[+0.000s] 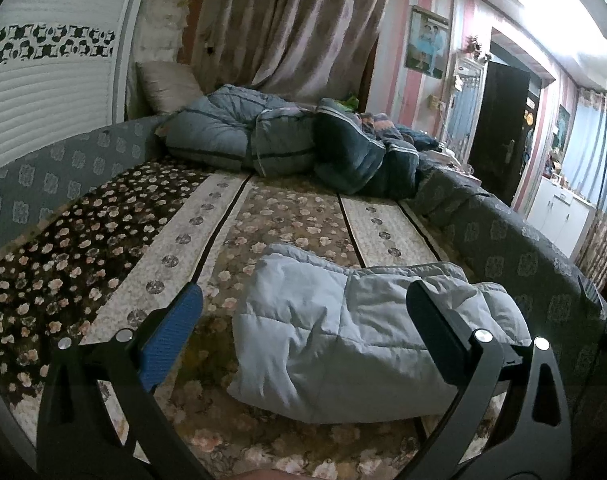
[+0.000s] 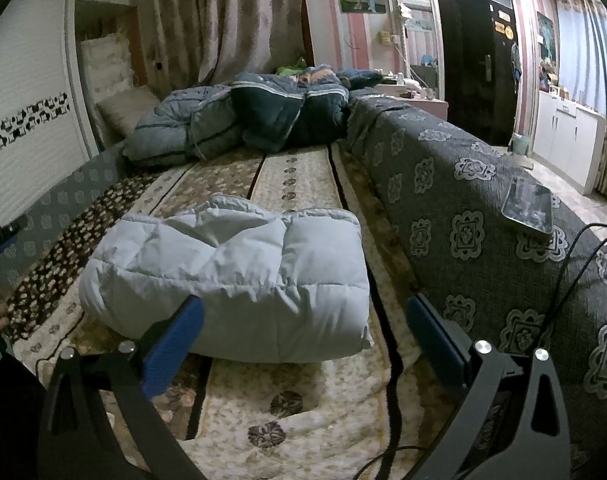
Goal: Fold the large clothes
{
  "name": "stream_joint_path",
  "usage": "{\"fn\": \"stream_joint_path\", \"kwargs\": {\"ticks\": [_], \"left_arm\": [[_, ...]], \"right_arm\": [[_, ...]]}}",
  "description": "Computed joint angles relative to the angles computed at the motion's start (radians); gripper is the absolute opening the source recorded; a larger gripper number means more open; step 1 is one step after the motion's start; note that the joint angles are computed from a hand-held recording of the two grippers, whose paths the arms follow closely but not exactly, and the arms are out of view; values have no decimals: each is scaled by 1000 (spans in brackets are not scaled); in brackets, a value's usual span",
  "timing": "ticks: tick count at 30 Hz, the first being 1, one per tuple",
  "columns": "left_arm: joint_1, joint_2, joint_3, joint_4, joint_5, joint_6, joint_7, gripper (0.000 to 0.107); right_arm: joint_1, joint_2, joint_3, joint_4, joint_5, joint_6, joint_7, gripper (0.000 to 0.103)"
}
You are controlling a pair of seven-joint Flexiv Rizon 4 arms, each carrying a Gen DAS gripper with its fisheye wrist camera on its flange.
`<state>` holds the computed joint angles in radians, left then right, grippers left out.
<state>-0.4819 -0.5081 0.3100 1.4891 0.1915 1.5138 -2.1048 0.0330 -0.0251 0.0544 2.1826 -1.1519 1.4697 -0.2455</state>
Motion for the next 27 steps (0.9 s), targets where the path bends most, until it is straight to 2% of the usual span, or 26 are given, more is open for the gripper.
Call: {"fn": "stream_joint_path", "kwargs": {"ticks": [6, 27], "left_arm": [[27, -2, -44, 4, -23, 0, 42, 100], [3, 2, -17, -9, 15, -30, -12, 100]], "right_arm": [[-9, 1, -6, 3, -19, 20, 16, 101], [-8, 5, 2, 4, 8, 11, 0, 101]]}}
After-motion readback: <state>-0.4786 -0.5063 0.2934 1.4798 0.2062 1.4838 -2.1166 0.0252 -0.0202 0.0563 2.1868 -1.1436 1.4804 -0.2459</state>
